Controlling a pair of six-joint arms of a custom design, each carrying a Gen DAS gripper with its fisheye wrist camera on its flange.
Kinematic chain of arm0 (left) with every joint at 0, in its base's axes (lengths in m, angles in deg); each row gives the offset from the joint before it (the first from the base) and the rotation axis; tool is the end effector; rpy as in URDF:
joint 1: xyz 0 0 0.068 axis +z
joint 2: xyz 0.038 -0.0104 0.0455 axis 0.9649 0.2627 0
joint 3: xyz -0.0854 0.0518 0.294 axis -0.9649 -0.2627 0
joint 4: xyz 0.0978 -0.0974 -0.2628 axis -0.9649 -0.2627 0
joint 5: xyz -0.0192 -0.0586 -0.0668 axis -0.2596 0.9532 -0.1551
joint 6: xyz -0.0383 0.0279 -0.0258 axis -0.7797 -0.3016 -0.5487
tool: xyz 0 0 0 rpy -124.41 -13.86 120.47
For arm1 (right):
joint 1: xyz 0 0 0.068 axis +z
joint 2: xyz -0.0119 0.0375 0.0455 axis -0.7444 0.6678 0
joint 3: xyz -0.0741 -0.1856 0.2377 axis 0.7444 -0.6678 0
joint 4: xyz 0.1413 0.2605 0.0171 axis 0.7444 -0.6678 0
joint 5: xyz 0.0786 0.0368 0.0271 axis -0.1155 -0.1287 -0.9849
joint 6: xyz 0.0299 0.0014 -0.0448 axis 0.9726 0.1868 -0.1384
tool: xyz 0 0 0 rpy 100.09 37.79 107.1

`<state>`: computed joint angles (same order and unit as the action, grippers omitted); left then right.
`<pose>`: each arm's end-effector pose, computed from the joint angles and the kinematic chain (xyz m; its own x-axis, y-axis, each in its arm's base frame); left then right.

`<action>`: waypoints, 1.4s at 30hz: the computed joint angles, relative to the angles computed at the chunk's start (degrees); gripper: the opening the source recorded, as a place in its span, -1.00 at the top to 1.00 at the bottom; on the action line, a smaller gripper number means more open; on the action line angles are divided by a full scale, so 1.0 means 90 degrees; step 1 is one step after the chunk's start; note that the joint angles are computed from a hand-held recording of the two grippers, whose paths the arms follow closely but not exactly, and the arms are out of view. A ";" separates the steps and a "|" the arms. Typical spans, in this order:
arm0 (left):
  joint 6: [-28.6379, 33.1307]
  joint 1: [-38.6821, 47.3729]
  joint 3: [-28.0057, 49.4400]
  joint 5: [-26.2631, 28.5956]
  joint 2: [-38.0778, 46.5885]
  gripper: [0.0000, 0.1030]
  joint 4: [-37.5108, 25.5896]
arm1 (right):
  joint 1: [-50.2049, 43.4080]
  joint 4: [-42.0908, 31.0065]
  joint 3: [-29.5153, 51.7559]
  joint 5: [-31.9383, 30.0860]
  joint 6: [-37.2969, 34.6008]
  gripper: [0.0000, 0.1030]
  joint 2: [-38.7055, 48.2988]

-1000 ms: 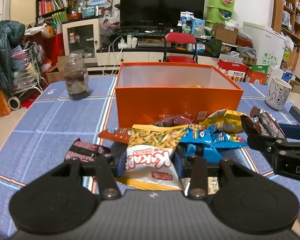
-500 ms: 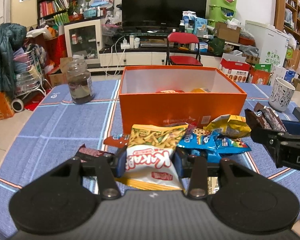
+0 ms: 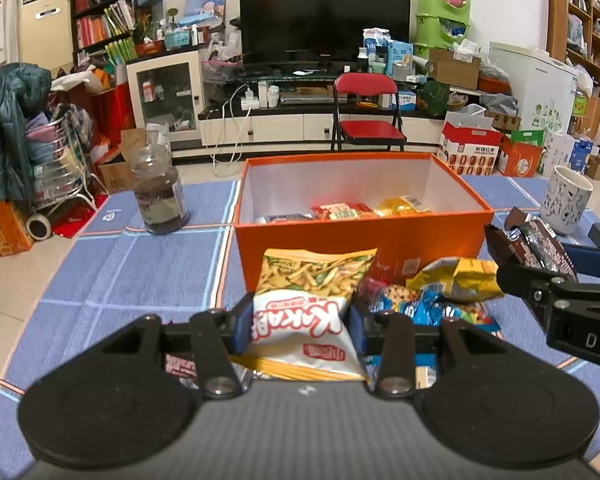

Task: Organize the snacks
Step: 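Lift both held snacks over the orange box and open both tools, then move the left tool to the red wafer bar while the right tool approaches the yellow foil bag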

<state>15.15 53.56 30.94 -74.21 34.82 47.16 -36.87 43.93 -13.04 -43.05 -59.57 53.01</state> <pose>0.2979 -0.1039 0.0598 -0.5832 0.0107 -0.8122 -0.0062 0.9998 0.0176 0.3153 0.0665 0.0918 -0.5118 -0.1333 -0.8487 -0.3001 0.9534 0.0312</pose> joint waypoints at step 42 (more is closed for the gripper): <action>0.0566 0.1129 -0.0024 0.0260 0.0071 -0.93 0.0748 | -0.0920 0.0368 0.0414 -0.0403 0.0328 -0.31 0.0544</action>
<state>20.24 63.72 30.72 -71.87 35.46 53.89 -45.15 47.24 -9.31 -46.67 -56.62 57.91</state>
